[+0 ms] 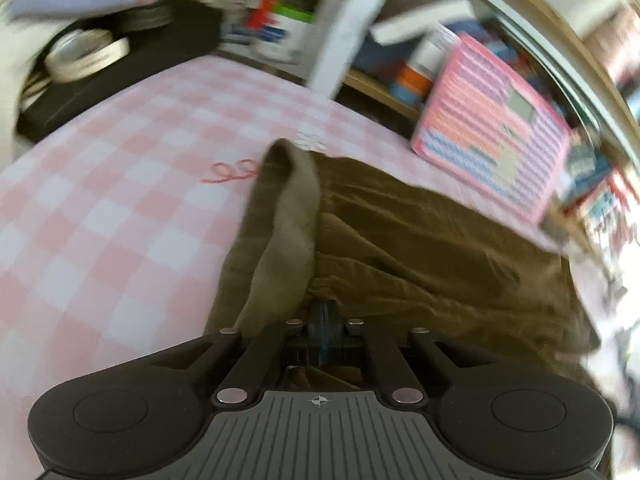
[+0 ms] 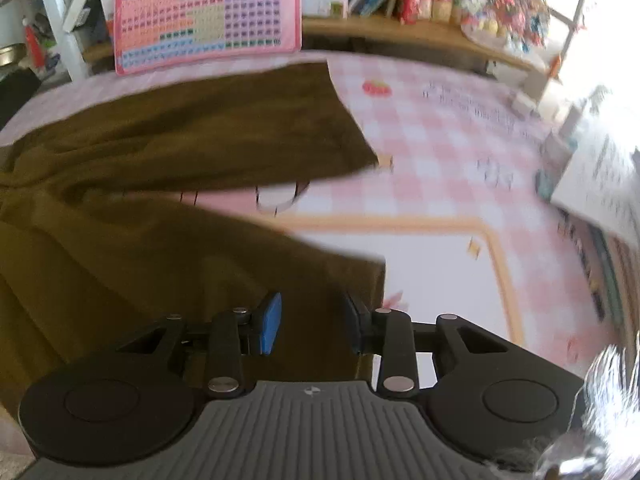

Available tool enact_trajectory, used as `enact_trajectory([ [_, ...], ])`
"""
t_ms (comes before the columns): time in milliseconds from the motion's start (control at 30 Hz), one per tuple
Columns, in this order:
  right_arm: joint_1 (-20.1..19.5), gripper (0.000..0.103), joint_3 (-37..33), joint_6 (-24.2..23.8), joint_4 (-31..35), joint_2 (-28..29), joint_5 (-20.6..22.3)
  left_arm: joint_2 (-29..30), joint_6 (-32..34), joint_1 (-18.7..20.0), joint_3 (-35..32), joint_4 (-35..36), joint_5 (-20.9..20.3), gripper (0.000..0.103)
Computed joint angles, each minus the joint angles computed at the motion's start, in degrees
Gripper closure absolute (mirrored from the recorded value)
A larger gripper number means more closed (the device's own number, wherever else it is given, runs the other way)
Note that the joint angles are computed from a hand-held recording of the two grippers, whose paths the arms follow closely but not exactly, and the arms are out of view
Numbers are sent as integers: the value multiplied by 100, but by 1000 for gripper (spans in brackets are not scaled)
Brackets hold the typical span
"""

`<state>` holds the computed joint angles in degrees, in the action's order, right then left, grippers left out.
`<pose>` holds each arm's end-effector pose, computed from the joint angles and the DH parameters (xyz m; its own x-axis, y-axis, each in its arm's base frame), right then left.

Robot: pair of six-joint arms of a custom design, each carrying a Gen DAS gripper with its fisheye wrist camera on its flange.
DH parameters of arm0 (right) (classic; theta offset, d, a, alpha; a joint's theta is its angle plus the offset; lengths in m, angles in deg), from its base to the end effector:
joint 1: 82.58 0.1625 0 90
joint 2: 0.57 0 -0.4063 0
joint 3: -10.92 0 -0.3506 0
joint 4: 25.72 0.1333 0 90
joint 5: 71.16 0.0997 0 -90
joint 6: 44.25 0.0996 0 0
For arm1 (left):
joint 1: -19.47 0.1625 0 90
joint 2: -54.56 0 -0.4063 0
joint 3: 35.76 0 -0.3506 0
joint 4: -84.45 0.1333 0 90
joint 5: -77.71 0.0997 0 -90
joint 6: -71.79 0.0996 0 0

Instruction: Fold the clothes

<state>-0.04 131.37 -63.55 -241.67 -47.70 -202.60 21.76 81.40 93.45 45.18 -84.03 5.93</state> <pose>0.0023 -0.5014 0.1583 -0.6631 0.3852 0.6418 -0.1487 0.7725 -0.6173 -0.0377 -0.7272 0.0902 -0.9034 0.2473 -0.3504 0.3945 0.7995 -0.4530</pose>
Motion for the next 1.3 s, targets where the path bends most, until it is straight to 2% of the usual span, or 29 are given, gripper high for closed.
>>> enact_trajectory([
  [100,-27,73,-42,147,-147,130,-16,-105,-19,-84,179,-106,124,98],
  [200,-89,75,-83,255,-161,114,43,-316,157,-127,403,-248,-165,98],
  [233,-121,76,-102,239,-178,103,74,-342,169,-130,413,-198,-123,98],
  [333,-170,78,-260,53,-220,148,48,-379,-31,-81,399,152,165,99],
  [433,-212,80,-425,-91,-226,184,25,-439,-343,52,597,-49,-119,99],
  [533,-234,80,-614,-326,-247,263,3,-354,-413,81,621,-276,-188,98],
  [667,-232,79,-902,-553,-120,353,-59,-236,-414,128,409,-200,-328,98],
  [767,-214,79,-1002,-545,-15,359,-90,-246,-393,127,392,-138,-338,98],
  [867,-131,77,-837,-352,-10,239,-105,-430,-293,42,632,-242,-255,98],
  [933,-58,74,-473,-276,-229,85,-4,-625,-128,20,869,-373,-384,98],
  [1167,162,74,453,371,-595,4,-394,-987,5,130,1225,-158,-373,98],
  [1267,182,75,592,590,-528,100,-493,-970,-21,231,1197,-160,-522,98],
  [1300,207,75,589,526,-580,172,-569,-959,-5,270,1183,-165,-594,99],
])
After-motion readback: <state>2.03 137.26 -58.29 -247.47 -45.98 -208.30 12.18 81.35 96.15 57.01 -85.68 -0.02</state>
